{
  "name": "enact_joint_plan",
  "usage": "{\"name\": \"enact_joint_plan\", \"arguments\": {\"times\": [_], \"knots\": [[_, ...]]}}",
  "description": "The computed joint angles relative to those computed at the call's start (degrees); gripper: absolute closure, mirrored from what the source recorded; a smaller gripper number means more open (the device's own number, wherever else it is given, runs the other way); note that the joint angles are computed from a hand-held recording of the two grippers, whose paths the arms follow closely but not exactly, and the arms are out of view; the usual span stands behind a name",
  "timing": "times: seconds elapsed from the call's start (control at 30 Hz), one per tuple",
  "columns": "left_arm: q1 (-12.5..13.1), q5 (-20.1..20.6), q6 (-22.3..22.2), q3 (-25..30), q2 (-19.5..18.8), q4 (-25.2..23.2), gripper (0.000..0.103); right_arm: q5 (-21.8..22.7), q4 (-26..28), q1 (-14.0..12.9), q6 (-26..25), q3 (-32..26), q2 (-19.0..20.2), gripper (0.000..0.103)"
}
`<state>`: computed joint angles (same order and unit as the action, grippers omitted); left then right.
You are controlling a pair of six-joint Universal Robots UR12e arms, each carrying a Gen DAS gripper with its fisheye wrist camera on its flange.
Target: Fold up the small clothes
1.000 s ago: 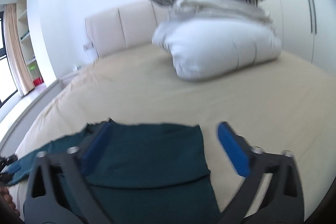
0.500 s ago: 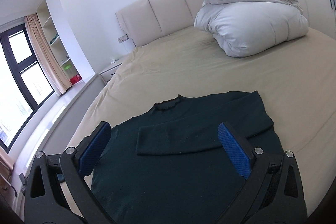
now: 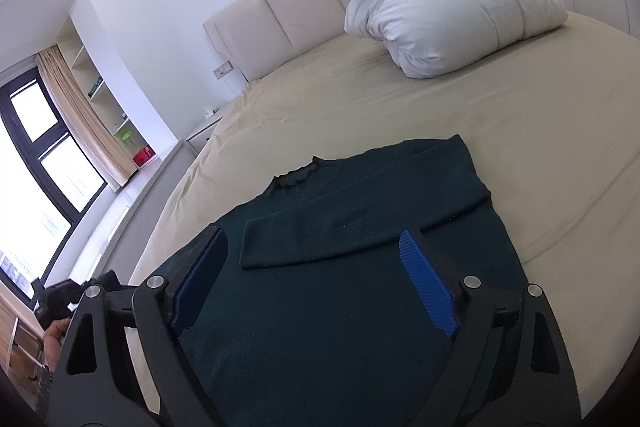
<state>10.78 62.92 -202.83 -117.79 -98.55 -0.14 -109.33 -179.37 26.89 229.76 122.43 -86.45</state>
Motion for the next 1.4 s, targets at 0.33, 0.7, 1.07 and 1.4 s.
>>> {"name": "enact_joint_plan", "arguments": {"times": [0.33,0.7,1.07,1.4], "knots": [[-20.27,11.47,24.57,4.77,-6.16,-13.80,0.070,5.73,-0.38,-4.54,4.14,6.46,-2.43,0.015],[-12.16,2.30,25.15,-5.66,2.70,-10.60,0.025,25.50,-3.91,-9.99,3.29,5.03,4.35,0.016],[-2.31,-1.48,15.90,-6.69,3.18,-8.40,0.028,25.96,15.24,-6.63,-7.56,-10.41,14.74,0.075],[-0.79,-0.38,11.25,-3.88,0.74,-5.29,0.028,12.87,16.44,-3.35,-23.68,-15.66,12.38,0.097]]}}
